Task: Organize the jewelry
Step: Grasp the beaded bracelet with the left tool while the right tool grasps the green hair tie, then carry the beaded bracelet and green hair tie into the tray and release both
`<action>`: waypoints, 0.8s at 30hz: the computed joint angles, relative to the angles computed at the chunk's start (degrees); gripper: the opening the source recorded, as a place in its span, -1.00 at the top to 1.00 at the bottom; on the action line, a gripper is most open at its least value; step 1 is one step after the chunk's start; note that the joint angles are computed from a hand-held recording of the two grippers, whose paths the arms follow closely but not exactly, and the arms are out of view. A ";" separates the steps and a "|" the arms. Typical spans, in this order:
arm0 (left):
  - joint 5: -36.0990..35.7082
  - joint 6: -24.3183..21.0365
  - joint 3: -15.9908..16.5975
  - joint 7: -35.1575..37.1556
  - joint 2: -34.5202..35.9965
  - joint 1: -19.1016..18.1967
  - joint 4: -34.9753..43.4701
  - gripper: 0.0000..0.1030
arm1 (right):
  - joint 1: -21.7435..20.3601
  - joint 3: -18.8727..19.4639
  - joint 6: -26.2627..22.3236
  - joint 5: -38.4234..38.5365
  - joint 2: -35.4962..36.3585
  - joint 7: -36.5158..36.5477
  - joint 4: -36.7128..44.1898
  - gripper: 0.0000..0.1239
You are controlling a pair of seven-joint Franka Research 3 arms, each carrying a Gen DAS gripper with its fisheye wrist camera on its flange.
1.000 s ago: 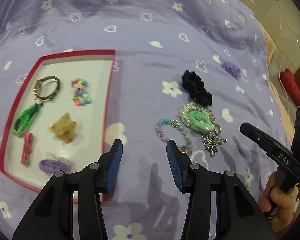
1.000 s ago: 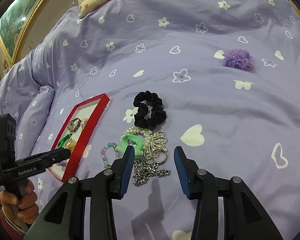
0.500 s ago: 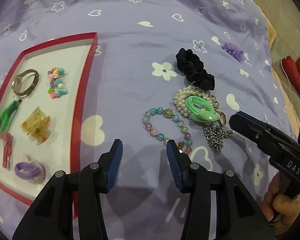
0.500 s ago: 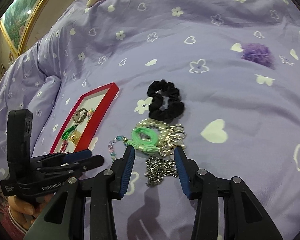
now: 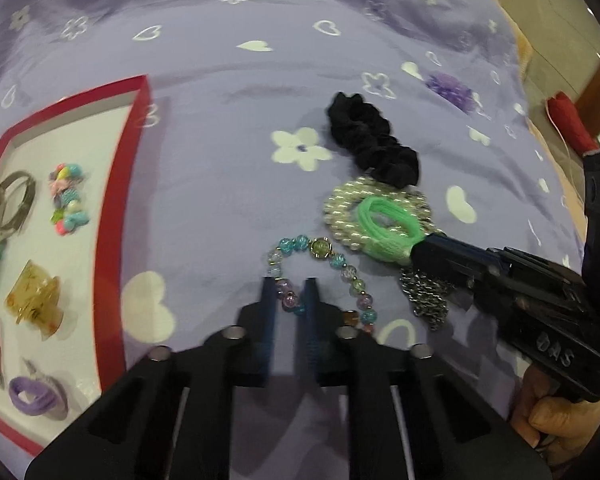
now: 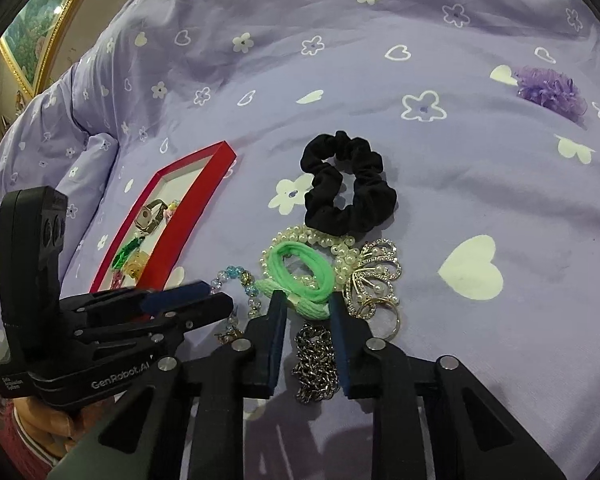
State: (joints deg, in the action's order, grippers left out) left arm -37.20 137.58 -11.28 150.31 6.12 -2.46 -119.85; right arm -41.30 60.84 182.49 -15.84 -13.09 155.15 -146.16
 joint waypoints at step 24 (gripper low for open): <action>-11.12 -5.85 5.39 7.82 -7.76 2.07 -3.05 0.88 | 11.05 -7.55 0.47 6.76 -6.79 -2.77 -2.38 0.95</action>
State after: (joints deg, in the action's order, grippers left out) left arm -48.32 131.73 -5.88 158.13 -1.65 -0.40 -122.90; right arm -30.25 53.29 182.96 -9.07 -19.88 152.38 -148.54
